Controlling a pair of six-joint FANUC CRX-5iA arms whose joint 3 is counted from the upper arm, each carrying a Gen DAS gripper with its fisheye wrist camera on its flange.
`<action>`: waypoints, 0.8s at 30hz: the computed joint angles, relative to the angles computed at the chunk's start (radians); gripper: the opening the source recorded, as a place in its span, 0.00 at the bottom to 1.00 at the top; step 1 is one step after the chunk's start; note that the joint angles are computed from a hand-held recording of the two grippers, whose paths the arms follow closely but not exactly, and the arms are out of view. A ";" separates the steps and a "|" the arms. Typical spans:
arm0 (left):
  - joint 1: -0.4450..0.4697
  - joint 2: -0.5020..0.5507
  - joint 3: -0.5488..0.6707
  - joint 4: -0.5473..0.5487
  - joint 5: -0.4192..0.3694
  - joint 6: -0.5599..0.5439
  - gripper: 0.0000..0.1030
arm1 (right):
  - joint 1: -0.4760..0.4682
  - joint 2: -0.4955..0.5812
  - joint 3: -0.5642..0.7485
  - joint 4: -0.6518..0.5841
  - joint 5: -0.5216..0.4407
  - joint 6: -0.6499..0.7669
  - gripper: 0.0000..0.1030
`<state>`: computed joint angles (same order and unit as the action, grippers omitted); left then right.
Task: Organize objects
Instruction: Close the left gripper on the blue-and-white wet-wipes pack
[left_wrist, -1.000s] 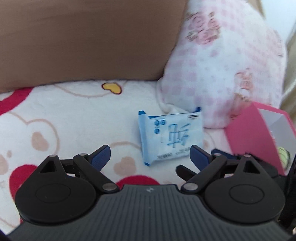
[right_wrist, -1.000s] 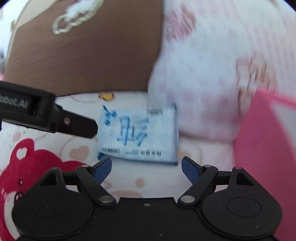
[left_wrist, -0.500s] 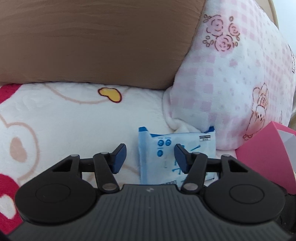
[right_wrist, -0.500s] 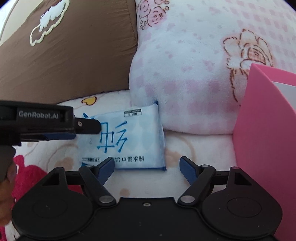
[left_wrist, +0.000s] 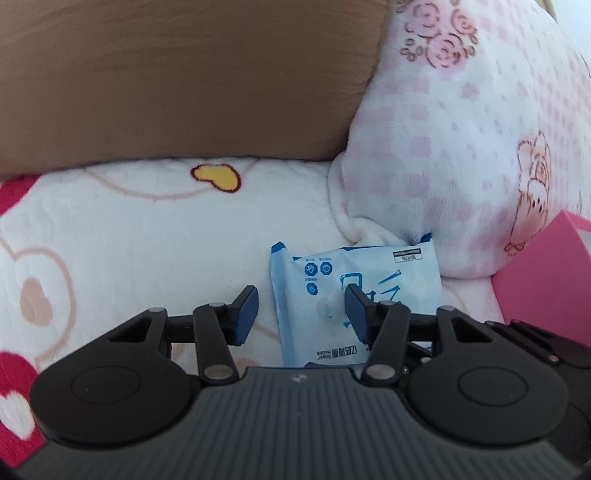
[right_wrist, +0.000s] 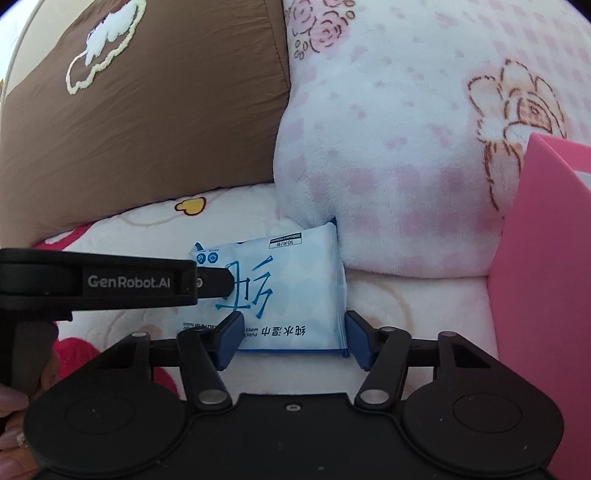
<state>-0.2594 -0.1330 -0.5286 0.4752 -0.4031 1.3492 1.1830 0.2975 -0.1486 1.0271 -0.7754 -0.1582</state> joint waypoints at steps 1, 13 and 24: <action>0.002 -0.001 -0.009 0.027 0.001 -0.009 0.49 | -0.001 0.000 -0.002 0.005 0.004 -0.002 0.59; -0.038 -0.025 -0.155 0.451 0.053 -0.306 0.34 | 0.029 0.025 0.057 -0.058 -0.069 0.079 0.52; -0.017 -0.086 -0.139 0.210 -0.015 -0.089 0.33 | 0.081 0.029 0.114 -0.167 -0.151 0.139 0.52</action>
